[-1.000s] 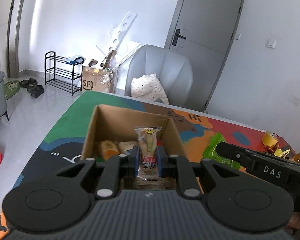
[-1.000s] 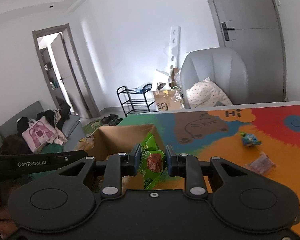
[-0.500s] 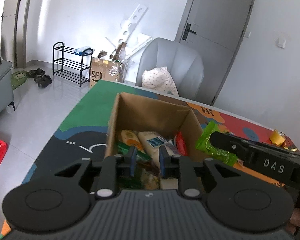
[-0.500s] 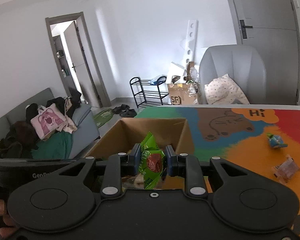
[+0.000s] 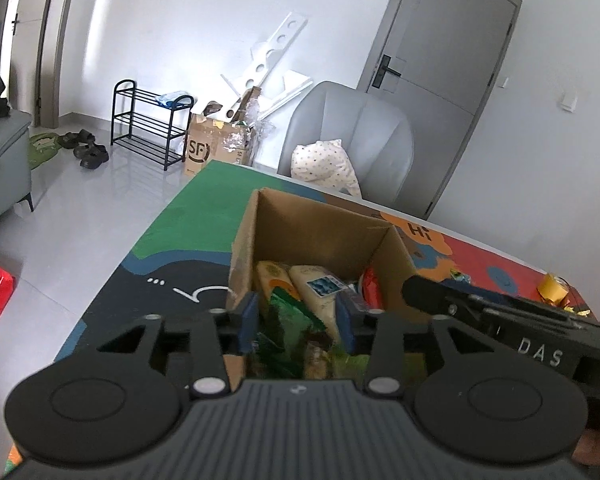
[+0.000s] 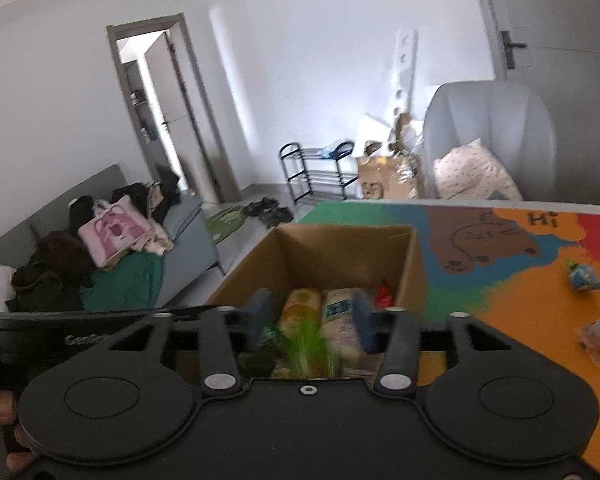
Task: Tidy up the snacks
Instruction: 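Move both tools back over the brown pastry and blue-green candy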
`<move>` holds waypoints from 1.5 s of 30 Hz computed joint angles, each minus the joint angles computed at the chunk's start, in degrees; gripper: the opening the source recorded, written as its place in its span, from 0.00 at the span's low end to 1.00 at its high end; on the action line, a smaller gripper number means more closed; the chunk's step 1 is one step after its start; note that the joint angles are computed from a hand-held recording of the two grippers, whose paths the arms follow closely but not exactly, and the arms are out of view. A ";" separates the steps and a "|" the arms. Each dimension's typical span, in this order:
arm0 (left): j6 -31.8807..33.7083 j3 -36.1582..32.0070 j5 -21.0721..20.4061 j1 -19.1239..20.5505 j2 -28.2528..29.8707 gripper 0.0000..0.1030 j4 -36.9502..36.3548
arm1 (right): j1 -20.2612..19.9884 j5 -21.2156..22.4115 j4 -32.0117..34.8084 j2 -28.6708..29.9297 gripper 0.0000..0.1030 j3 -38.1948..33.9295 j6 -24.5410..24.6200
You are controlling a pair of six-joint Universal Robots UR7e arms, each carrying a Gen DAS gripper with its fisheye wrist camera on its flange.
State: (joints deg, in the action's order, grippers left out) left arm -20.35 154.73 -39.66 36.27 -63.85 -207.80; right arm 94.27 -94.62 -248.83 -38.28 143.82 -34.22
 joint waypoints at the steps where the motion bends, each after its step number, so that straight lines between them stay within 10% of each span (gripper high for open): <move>1: 0.28 -0.20 0.03 -0.13 0.38 0.53 -0.24 | -0.19 -0.47 -0.73 -0.21 0.54 0.23 0.01; 7: 0.54 -1.55 1.47 -1.54 4.40 0.78 -3.18 | -3.14 0.02 -4.22 -1.80 0.61 2.42 -0.04; 23: 0.10 -6.35 -0.99 -4.94 12.90 0.86 -3.41 | -13.45 4.51 -11.82 -5.48 0.84 8.31 -0.37; 45: 1.59 -16.70 -6.19 -5.50 23.71 0.87 0.25 | -30.54 15.69 -12.55 -12.70 0.84 13.22 -1.77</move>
State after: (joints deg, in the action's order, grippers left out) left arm -18.76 138.02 -45.85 30.77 -40.14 -207.54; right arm 63.72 -78.92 -261.38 -50.97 157.05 -35.99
